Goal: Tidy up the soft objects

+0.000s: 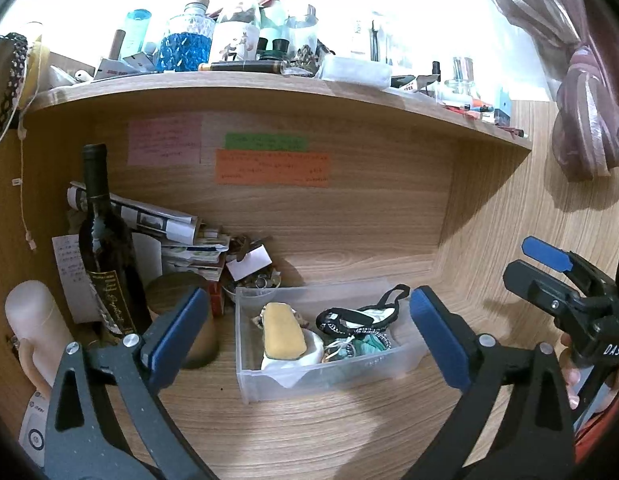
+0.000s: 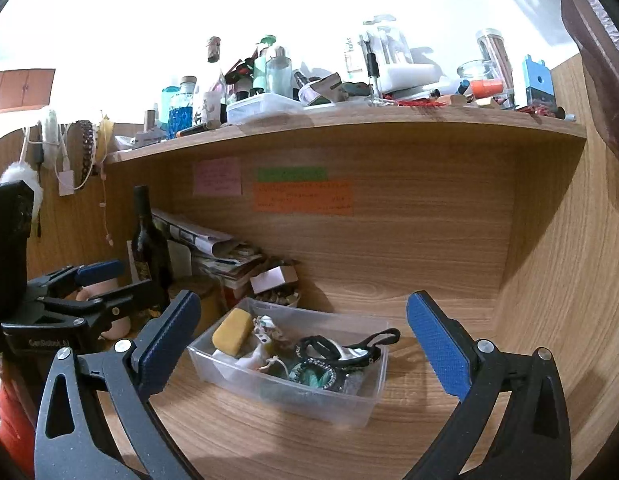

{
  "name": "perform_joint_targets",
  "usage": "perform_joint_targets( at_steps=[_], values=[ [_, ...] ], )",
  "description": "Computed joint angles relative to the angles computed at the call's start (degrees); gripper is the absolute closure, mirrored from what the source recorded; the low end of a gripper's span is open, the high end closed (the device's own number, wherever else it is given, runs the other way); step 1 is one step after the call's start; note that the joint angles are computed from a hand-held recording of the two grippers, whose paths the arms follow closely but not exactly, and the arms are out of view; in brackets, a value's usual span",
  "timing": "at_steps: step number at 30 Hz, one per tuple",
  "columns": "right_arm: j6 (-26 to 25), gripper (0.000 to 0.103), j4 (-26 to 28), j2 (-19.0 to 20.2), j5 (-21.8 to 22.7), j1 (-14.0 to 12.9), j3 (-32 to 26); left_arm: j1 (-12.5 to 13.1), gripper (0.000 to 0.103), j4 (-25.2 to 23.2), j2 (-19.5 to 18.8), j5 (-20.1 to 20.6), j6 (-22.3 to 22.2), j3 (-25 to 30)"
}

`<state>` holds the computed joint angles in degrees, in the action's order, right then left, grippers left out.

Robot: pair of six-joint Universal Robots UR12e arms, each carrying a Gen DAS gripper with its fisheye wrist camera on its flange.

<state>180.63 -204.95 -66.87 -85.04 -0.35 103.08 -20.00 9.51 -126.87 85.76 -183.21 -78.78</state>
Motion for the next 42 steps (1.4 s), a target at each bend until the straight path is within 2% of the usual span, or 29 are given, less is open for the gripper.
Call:
perform_joint_targets(
  at_steps=[42],
  values=[
    [0.6,0.0,0.5,0.0,0.5,0.0,0.2,-0.1,0.0,0.7,0.2,0.5,0.2,-0.6]
  ],
)
